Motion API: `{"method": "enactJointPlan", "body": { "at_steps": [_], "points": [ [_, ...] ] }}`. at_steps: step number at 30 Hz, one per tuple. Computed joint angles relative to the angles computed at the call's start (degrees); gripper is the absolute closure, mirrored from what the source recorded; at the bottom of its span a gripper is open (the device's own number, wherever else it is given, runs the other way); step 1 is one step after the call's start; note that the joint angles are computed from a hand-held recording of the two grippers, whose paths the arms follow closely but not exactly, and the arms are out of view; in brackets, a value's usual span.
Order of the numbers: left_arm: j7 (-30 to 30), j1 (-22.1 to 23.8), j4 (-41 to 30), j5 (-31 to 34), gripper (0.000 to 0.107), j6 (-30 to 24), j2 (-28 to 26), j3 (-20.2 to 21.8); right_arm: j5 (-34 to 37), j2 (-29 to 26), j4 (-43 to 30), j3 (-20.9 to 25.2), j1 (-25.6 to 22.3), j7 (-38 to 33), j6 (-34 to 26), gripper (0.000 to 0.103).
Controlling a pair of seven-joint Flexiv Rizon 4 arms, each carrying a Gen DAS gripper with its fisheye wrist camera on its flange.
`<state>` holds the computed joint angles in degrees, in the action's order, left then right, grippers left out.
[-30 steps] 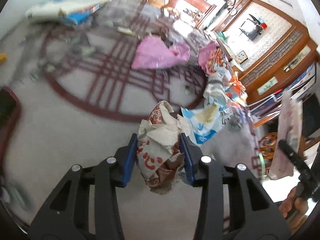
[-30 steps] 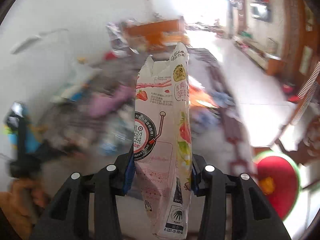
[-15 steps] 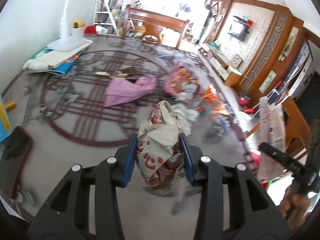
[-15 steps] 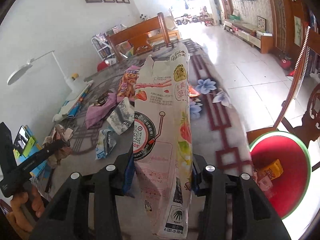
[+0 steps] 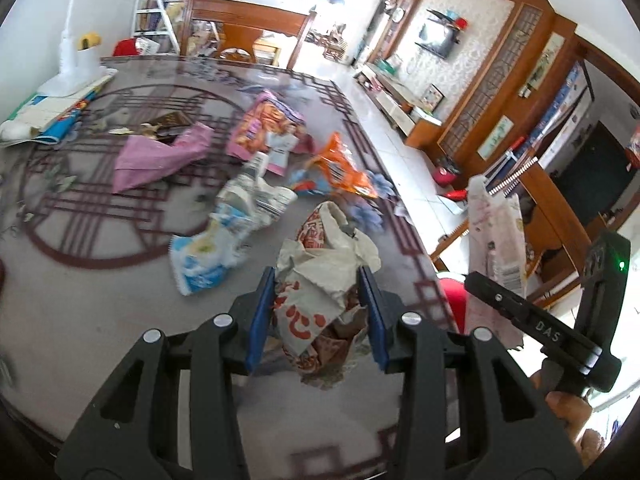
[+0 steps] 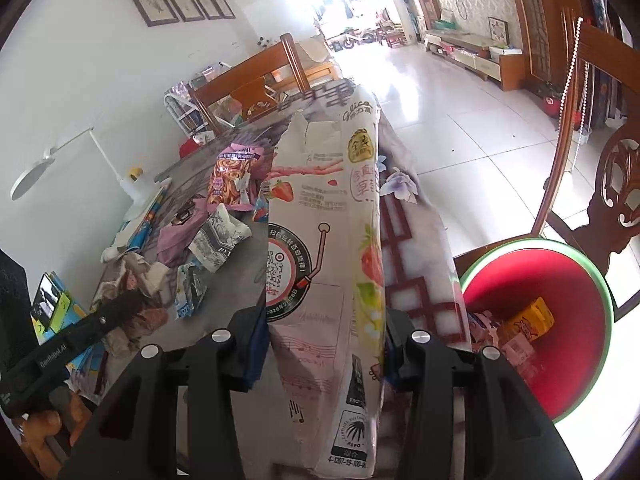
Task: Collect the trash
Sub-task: 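Carry the crumpled paper and Pocky box over the red bin with both tools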
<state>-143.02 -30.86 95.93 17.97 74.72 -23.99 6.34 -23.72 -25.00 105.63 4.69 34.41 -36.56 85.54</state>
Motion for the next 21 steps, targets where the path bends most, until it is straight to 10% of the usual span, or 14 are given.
{"method": "enactJointPlan", "body": {
  "at_steps": [21],
  "points": [
    [8.08, -1.35, -7.04, -6.14, 0.067, -3.38, -5.33, -3.64, -1.6, 2.43, 3.83, -3.66, 0.93, 4.98, 2.6, 0.06]
  ]
}}
